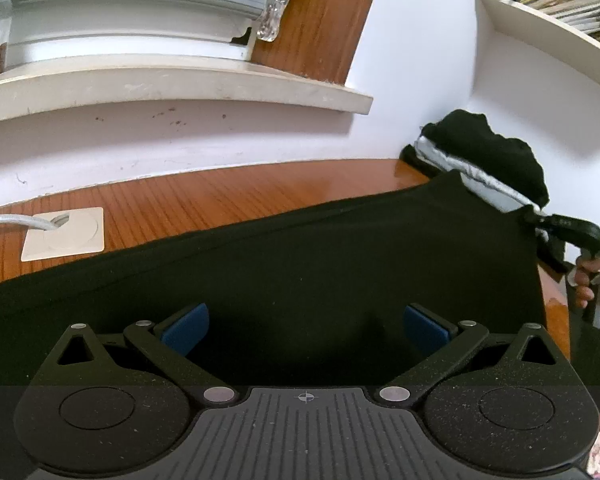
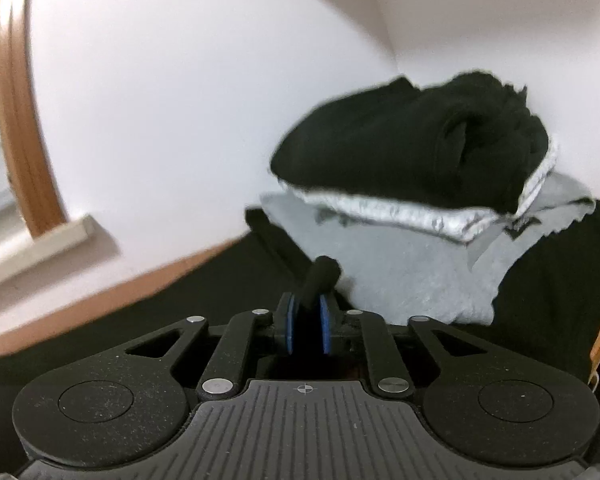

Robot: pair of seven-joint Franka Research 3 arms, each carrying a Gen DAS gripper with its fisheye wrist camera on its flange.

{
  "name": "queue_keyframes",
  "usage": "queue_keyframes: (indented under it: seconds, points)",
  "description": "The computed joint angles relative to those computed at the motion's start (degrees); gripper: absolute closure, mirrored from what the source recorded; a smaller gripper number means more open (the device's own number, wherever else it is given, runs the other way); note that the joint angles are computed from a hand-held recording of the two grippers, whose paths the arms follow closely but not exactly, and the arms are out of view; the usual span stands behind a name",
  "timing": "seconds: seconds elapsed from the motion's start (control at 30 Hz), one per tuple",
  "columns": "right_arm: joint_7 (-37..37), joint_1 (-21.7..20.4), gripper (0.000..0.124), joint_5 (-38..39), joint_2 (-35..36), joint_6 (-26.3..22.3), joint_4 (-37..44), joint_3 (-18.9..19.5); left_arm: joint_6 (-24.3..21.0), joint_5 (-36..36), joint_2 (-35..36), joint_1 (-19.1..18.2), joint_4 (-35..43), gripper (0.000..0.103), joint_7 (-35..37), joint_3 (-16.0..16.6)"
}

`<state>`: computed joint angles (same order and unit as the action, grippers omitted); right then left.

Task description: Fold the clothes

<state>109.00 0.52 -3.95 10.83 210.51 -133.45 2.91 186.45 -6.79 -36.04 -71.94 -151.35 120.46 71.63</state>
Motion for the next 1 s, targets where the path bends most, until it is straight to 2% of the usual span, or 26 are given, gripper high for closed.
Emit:
queue_keyframes:
  seconds: [0.1,0.2,0.27,0.33,0.53,0.7,0.8,0.9,0.97,1.0]
  points:
    - [-0.2,0.19,0.1,1.37,0.48,-6.51,2.42,0.02,0.05,-0.01,0.31,0.09,-0.01,0.0,-0.16,-0.24]
    - [-0.79,-0.17,0.102,2.61,1.35,-6.17,3.53,0.76,0.02,0.04,0.46,0.18,0.02,0.0,-0.32,-0.4]
    - [-0.62,-0.71,0.118,2.19,1.74,-4.33,3.96,1.48,-0.04,0.09,0.42,0.2,0.03,0.0,-0.32,-0.39]
    - [0.44,-1.29,0.118,0.53,1.8,-3.56,4.87,2.39,-0.02,0.11,0.46,0.21,0.02,0.0,-0.3,-0.39]
    - [7.64,-3.17,0.119,-13.8,3.21,-2.22,10.67,7.49,0.03,0.17,0.45,0.01,0.07,0.0,-0.3,-0.17]
    - [18.64,-5.0,0.119,-36.06,5.33,1.07,15.06,14.48,-0.11,0.01,-0.69,-0.31,0.13,0.0,-0.18,0.43]
    - [30.37,-6.8,0.119,-54.19,8.0,3.54,16.14,18.25,-0.25,-0.24,-1.76,-0.63,0.28,0.0,-0.12,1.03]
    - [30.51,-3.62,0.119,-56.58,8.88,2.93,13.18,16.82,1.09,-0.92,-0.96,-0.03,-0.01,0.0,-1.41,0.49]
    - [25.88,-0.49,0.119,-52.25,8.48,3.06,10.39,14.19,1.13,-1.08,-0.53,0.42,0.09,0.0,-2.72,0.15]
    - [26.04,0.16,0.119,-52.09,8.57,3.21,10.08,13.39,0.83,-1.17,-0.34,0.65,0.27,0.0,-3.44,-0.12]
